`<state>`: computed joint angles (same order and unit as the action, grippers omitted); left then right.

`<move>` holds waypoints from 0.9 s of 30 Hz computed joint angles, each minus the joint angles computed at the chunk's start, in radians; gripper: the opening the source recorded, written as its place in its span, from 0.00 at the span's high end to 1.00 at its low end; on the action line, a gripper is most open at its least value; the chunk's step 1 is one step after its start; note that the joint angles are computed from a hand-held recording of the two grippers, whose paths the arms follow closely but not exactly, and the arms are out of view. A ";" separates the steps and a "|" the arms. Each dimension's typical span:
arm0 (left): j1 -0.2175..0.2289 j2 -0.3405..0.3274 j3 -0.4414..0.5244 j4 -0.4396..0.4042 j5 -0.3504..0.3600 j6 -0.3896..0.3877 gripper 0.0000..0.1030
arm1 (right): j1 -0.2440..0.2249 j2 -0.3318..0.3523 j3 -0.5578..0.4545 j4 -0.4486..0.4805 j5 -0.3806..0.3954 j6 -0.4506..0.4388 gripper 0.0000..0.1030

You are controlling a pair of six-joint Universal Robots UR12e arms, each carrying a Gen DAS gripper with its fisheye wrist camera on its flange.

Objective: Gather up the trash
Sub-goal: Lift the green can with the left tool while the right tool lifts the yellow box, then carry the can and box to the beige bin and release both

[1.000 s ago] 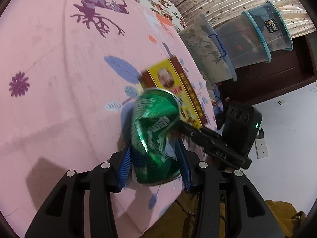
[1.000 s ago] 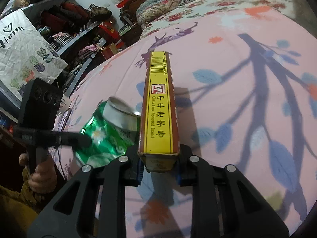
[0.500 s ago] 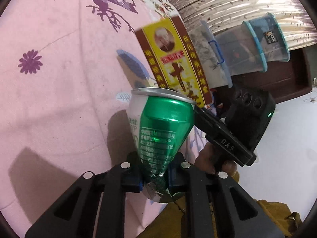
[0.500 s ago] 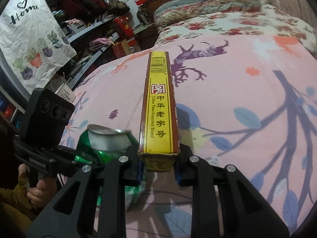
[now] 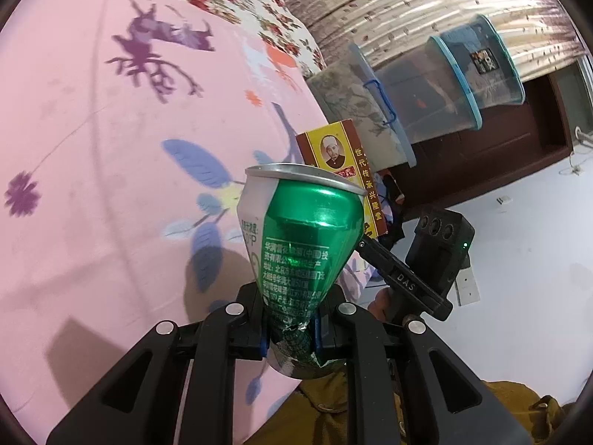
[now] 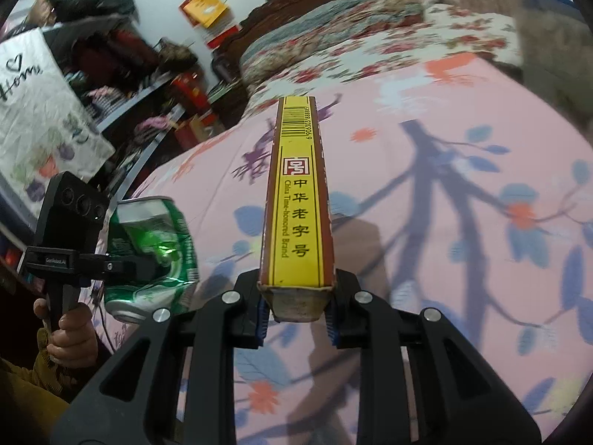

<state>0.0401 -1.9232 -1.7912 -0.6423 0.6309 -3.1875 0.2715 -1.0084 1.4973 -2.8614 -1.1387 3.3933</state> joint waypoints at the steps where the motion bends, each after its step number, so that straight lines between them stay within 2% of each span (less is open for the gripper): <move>1: -0.007 -0.004 0.012 -0.016 0.006 0.011 0.86 | -0.006 -0.005 0.010 -0.012 -0.006 0.010 0.75; 8: -0.073 -0.045 0.122 -0.116 0.054 0.081 0.86 | -0.047 -0.038 0.077 -0.088 -0.029 0.072 0.75; 17: -0.141 -0.108 0.253 -0.205 0.075 0.155 0.86 | -0.097 -0.072 0.155 -0.143 -0.062 0.134 0.75; 23: -0.196 -0.187 0.407 -0.324 0.102 0.220 0.86 | -0.135 -0.094 0.205 -0.211 -0.103 0.198 0.75; 27: -0.247 -0.260 0.553 -0.428 0.125 0.285 0.86 | -0.168 -0.113 0.235 -0.253 -0.151 0.229 0.75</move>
<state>-0.2073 -2.1836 -1.2385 -1.0702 0.7554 -2.9030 0.1030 -1.1217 1.7327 -3.1145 -1.2895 3.6220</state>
